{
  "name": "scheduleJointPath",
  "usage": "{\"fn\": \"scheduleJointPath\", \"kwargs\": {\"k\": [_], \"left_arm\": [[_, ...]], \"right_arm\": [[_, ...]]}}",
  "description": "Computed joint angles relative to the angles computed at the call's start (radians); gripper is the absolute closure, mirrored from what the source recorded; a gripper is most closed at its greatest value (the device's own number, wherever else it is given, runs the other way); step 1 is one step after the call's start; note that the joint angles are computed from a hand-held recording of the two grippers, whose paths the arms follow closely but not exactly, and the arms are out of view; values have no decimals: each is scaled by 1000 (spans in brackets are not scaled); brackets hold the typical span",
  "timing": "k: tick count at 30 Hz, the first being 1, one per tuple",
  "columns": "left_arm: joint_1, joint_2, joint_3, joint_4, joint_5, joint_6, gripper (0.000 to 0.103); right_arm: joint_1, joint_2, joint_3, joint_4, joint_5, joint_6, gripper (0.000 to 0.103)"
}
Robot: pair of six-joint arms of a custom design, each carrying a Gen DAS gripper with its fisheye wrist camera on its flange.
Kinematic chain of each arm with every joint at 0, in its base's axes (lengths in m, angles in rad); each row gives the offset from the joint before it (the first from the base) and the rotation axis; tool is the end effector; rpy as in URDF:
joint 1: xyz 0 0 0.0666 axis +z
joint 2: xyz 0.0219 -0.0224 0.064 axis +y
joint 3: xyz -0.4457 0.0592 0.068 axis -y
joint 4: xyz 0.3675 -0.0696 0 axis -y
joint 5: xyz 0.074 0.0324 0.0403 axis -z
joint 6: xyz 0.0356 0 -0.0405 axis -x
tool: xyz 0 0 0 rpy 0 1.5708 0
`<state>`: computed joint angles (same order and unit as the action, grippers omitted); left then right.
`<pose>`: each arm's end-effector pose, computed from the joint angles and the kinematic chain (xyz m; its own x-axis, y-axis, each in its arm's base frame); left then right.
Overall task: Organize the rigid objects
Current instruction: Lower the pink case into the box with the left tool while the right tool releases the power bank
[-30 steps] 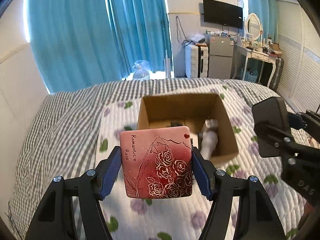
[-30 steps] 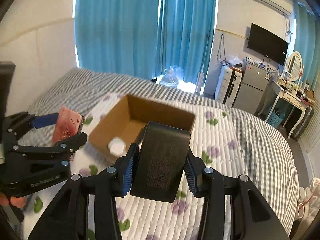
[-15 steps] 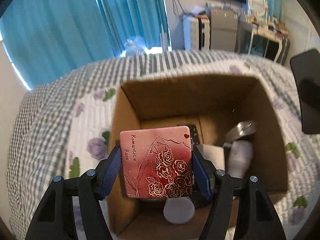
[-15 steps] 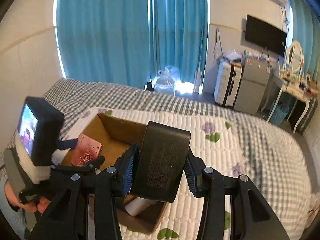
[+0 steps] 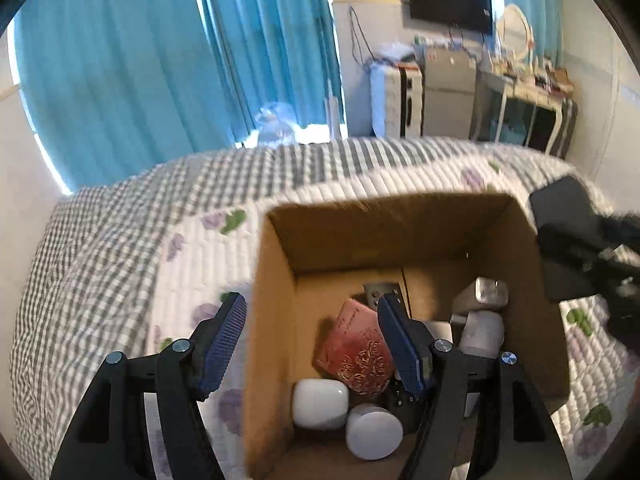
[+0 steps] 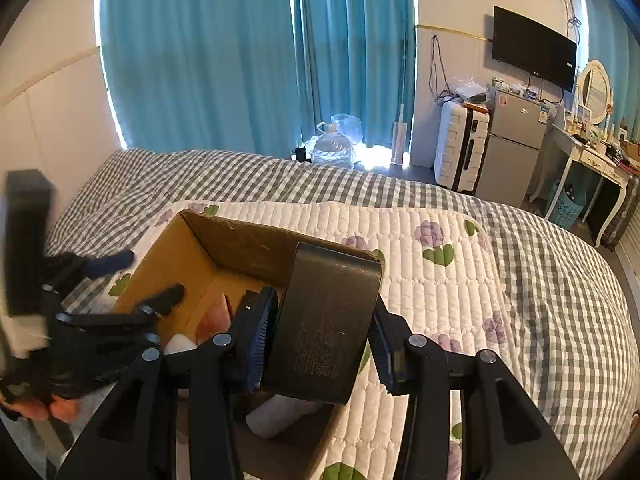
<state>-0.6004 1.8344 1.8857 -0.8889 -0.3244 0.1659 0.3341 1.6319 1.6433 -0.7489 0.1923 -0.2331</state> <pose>0.5364 -0.3541 0.4818 -0.6640 0.2650 -0.6992 0.2533 0.9595 0.1231 0.5361 0.1785 0.5021 -0.6616 0.0104 -0.7498 -0.0364 0.9983 0.0459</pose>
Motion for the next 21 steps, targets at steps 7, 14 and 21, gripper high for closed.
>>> {"fn": "scheduleJointPath", "kwargs": {"k": [7,14,21], "left_arm": [[31,-26,-21,56,6,-4,32],[44,-50,-82,139,38,8,32],[16,-129,-120,142,24,30,32]], "right_arm": [[4,109,102,-62,-9,20,59],[-6,158,133,-39,-10,-6,58],[11,44,71,-56,52,2,58]]}}
